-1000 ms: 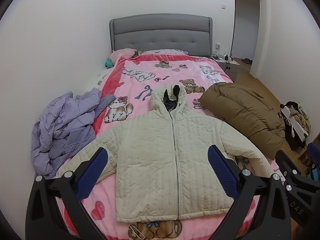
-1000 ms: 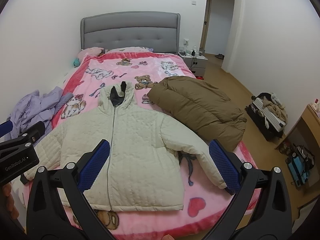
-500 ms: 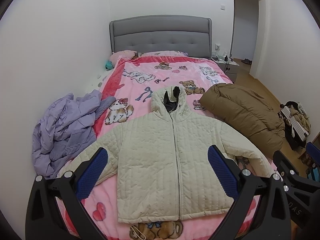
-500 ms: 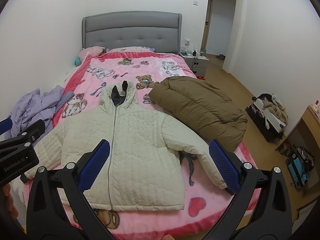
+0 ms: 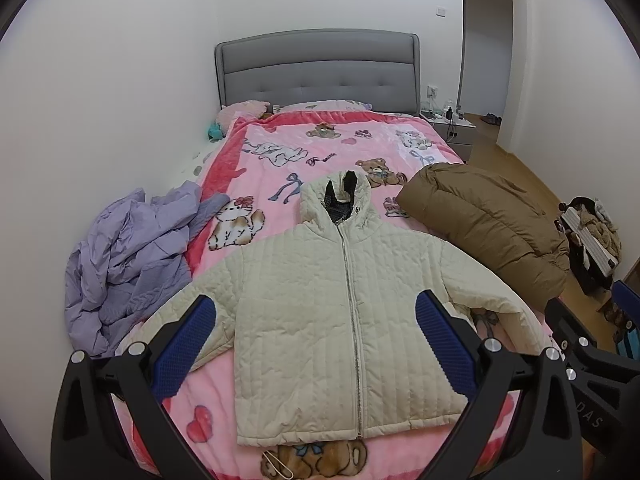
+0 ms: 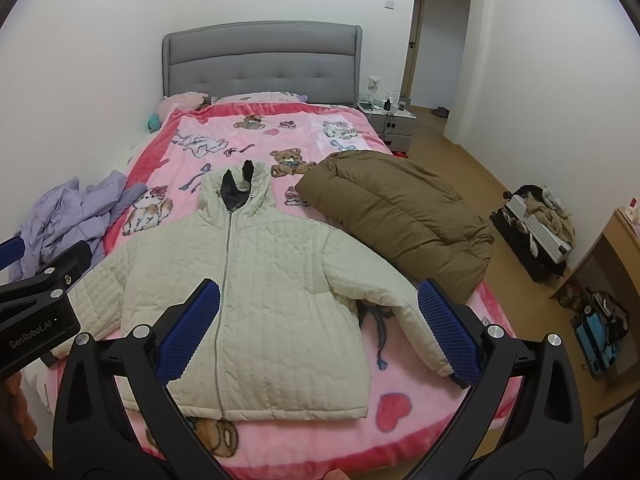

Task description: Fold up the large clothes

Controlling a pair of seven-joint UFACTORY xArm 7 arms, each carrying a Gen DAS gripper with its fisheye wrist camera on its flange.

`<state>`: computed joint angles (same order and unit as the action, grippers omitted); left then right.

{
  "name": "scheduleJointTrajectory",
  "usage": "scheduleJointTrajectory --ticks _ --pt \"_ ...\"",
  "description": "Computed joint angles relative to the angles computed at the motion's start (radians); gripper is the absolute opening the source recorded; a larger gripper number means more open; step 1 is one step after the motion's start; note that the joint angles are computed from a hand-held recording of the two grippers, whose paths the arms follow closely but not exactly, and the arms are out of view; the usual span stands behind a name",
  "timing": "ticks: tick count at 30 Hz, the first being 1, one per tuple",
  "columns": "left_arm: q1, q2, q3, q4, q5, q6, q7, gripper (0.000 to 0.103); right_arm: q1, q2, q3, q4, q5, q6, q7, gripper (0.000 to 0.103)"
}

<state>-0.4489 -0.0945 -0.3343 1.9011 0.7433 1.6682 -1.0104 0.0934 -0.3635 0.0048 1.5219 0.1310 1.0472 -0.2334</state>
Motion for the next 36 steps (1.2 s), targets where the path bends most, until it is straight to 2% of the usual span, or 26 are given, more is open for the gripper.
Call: scheduleJointTrajectory --ticks 8,11,20,22,24,27,31,33,36 --pt "0.005 -0.006 0.006 0.0 -0.013 -0.004 0.02 0.099 -0.003 0.001 -0.003 0.0 0.003 0.001 0.003 0.095" --pt "-0.002 0.03 0.002 0.047 -0.002 0.011 0.034 0.099 -0.005 0.008 -0.007 0.003 0.006 0.006 0.004 0.095" --pt "-0.016 0.032 0.032 0.008 -0.025 -0.031 0.037 0.099 -0.009 0.023 -0.01 -0.006 0.012 -0.01 0.013 0.095" --pt "-0.019 0.041 0.034 0.003 -0.021 -0.053 0.032 0.099 -0.006 0.018 -0.024 -0.037 0.036 -0.05 -0.013 0.095" --pt "-0.023 0.053 0.038 -0.003 -0.024 -0.079 0.029 0.099 -0.021 0.017 -0.017 -0.064 0.009 -0.083 -0.008 0.095" --pt "-0.036 0.085 0.044 0.002 -0.022 -0.098 0.053 0.099 -0.04 0.048 -0.032 -0.063 0.0 -0.046 0.004 0.095" --pt "-0.074 0.162 0.069 0.042 -0.042 -0.111 0.122 0.099 -0.105 0.086 -0.054 -0.099 -0.041 -0.034 0.079 0.095" --pt "-0.087 0.205 0.091 0.061 -0.093 -0.139 0.145 0.099 -0.133 0.107 -0.085 -0.126 -0.017 -0.028 0.096 0.095" --pt "-0.122 0.268 0.121 0.08 -0.117 -0.184 0.138 0.099 -0.185 0.146 -0.152 -0.185 0.088 -0.048 0.111 0.095"
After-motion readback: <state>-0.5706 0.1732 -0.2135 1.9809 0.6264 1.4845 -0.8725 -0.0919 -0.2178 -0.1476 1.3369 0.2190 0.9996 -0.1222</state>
